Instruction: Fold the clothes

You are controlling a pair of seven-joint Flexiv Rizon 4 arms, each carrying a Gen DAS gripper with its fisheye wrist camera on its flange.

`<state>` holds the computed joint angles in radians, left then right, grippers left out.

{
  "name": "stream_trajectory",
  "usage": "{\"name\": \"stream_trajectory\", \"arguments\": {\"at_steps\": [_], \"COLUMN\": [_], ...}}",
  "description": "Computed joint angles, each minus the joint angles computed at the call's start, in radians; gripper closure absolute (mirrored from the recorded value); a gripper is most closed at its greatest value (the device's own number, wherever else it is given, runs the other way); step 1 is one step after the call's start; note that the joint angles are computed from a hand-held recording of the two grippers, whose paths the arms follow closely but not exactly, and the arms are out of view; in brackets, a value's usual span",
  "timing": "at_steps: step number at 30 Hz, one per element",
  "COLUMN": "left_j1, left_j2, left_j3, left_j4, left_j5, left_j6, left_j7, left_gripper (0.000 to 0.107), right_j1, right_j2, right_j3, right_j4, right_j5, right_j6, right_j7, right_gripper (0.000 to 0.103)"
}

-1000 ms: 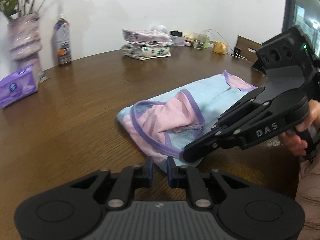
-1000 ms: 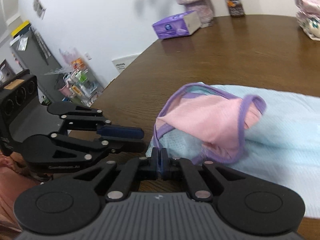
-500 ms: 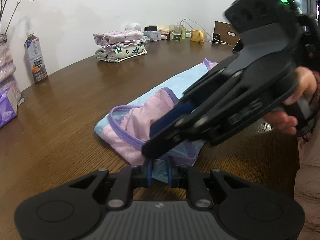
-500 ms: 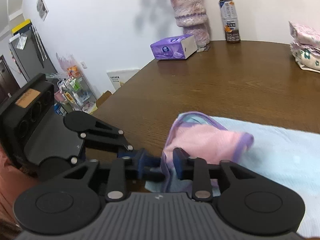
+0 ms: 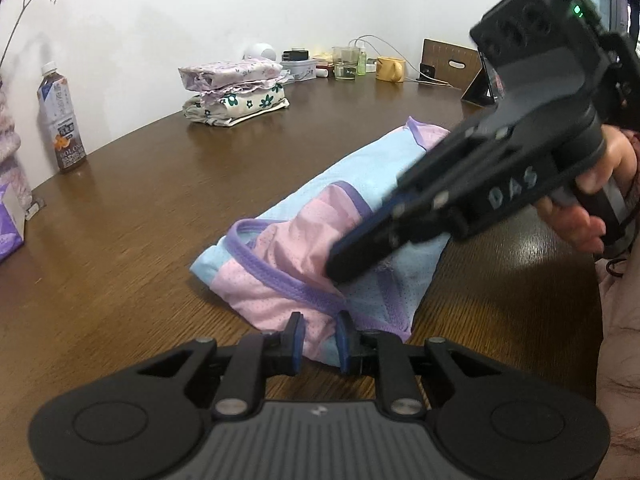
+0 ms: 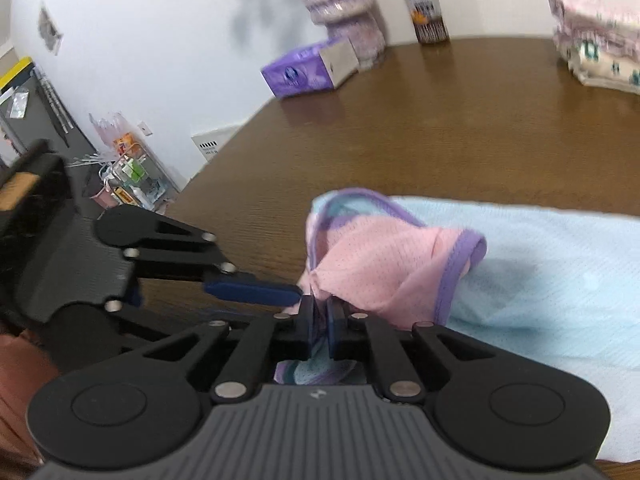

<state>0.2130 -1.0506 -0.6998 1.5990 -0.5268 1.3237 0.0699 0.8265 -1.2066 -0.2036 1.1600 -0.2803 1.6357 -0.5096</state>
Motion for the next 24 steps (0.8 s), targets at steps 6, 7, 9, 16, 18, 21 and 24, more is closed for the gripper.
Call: {"name": "stream_trajectory", "arguments": {"at_steps": [6,7,9,16,18,21,24], "left_j1": [0.036,0.044,0.058,0.089,0.089,0.089,0.089], "left_j2": [-0.025,-0.032,-0.045,-0.071,-0.073,-0.073,-0.062], "left_j3": [-0.061,-0.073,-0.090,-0.115,-0.116,-0.116,-0.111], "left_j4": [0.043,0.048,0.052,0.048,0.047,0.047,0.056], "left_j5": [0.027,0.039,0.061,0.128,0.146,0.169,0.195], "left_j6": [0.093,0.107,0.117,0.109,0.113,0.121,0.145], "left_j7": [0.019,0.015,0.001,-0.054,-0.066,-0.082,-0.103], "left_gripper": [0.091,0.091,0.091,0.090,0.090,0.090,0.089], "right_j1": [0.011,0.000,0.030,0.227,0.239,0.256,0.213], "right_j2": [-0.013,-0.020,-0.016,-0.001,0.000,-0.007,-0.004], "right_j3": [-0.040,-0.023,-0.068,-0.350,-0.363,-0.389,-0.319], "right_j4": [-0.040,-0.057,-0.042,0.127,0.138,0.145,0.119], "right_j5": [-0.024,-0.037,-0.063,-0.100,-0.085,-0.059,-0.062], "right_j6": [-0.028,-0.049,-0.077,-0.008,0.006,0.022,0.016], "right_j7": [-0.017,-0.027,-0.027,0.025,0.013,-0.009,-0.063], "right_gripper": [0.086,0.086,0.086,0.086,0.086,0.086,0.086]}}
